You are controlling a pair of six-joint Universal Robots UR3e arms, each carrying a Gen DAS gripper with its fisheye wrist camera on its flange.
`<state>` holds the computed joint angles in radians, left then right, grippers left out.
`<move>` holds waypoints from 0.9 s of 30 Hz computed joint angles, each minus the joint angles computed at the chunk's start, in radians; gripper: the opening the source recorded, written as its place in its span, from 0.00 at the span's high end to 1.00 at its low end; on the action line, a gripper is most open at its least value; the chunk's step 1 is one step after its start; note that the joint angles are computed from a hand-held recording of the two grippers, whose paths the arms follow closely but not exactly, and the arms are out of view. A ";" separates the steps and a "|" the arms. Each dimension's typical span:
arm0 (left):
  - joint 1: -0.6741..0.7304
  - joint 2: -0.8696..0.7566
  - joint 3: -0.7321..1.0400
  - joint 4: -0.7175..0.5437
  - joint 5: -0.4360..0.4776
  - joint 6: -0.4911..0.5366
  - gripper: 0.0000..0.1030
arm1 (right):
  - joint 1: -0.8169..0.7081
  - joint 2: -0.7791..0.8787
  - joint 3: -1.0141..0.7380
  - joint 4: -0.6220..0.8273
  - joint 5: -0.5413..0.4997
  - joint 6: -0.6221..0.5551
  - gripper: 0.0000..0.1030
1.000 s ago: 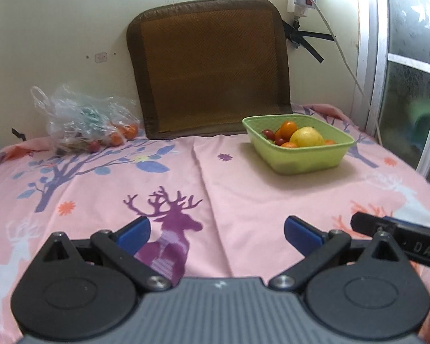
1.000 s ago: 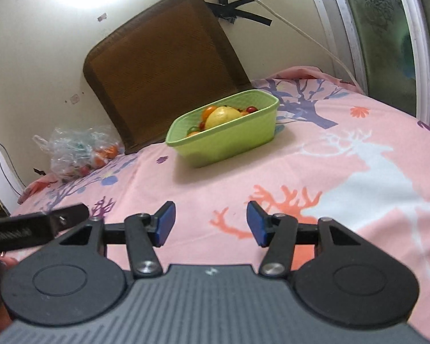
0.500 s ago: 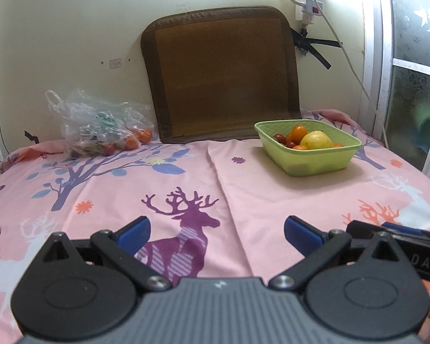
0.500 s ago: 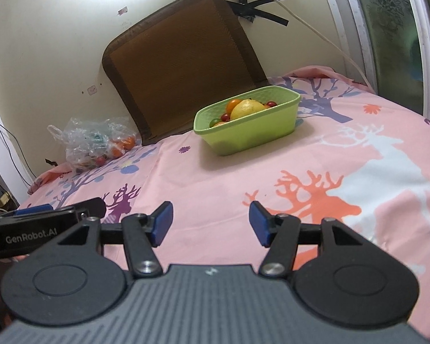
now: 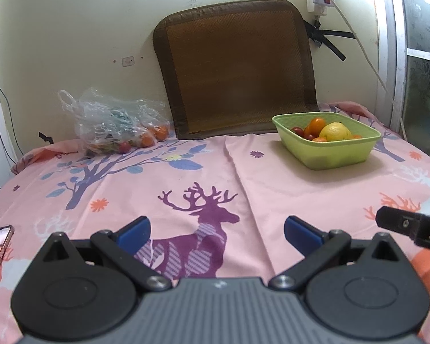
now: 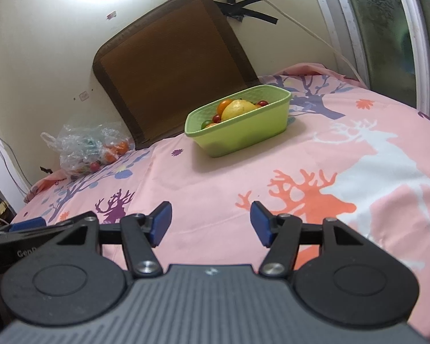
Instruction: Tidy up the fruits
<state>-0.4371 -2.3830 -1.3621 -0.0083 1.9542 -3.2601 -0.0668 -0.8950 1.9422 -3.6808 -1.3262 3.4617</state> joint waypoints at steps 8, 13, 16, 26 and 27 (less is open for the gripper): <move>-0.016 -0.024 0.031 -0.018 0.053 0.005 0.00 | -0.002 0.004 0.007 -0.016 -0.019 0.045 0.33; -0.030 -0.048 0.058 -0.028 0.092 0.024 0.00 | -0.006 0.005 0.015 -0.025 -0.025 0.076 0.28; -0.032 -0.055 0.063 -0.022 0.102 0.038 0.00 | -0.008 0.004 0.015 -0.018 -0.020 0.084 0.28; -0.031 -0.066 0.067 -0.004 0.132 0.059 0.00 | -0.016 -0.002 0.027 -0.032 -0.007 0.098 0.27; -0.029 -0.068 0.067 0.002 0.135 0.064 0.00 | -0.016 -0.002 0.028 -0.033 -0.007 0.100 0.27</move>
